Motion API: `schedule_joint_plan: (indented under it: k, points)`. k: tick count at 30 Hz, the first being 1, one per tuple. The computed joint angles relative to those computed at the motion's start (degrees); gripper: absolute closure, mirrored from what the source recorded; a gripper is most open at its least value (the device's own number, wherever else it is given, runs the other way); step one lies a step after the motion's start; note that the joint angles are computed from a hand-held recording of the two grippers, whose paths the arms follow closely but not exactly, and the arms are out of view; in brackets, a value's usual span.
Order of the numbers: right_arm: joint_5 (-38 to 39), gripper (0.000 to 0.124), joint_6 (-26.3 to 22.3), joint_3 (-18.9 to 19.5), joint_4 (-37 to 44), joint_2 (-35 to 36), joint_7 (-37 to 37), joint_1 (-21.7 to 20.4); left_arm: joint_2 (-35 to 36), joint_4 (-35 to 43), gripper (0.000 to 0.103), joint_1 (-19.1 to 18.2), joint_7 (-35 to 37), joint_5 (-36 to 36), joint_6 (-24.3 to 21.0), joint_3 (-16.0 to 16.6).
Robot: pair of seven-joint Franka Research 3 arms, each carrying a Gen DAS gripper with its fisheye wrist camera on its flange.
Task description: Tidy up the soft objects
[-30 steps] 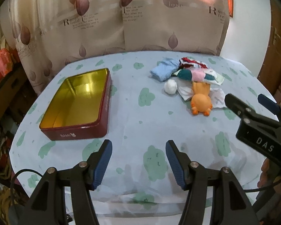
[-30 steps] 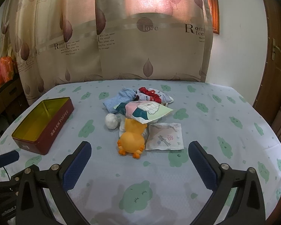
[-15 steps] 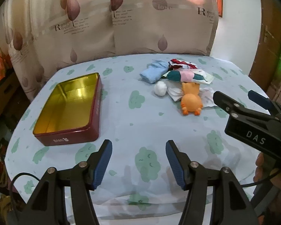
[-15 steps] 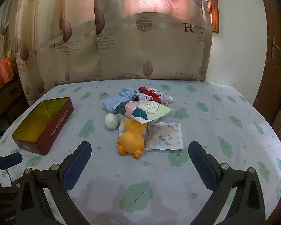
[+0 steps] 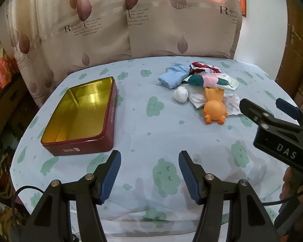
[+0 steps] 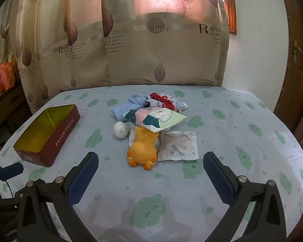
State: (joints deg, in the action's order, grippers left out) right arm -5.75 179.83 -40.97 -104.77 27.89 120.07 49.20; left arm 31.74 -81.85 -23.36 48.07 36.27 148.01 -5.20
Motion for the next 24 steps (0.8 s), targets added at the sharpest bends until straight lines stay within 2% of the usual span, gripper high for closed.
schedule_joint_plan:
  k: [5, 24]
  points:
    - [0.1, 0.021, -0.4, 2.3, 0.2, -0.5, -0.4, -1.8, 0.3, 0.3, 0.042, 0.1, -0.2, -0.6, -0.7, -0.1]
    - [-1.8, 0.021, -0.7, 3.6, 0.4, -0.8, 0.8, -3.2, 0.5, 0.6, 0.042, 0.4, -0.4, -1.4, -1.5, -0.1]
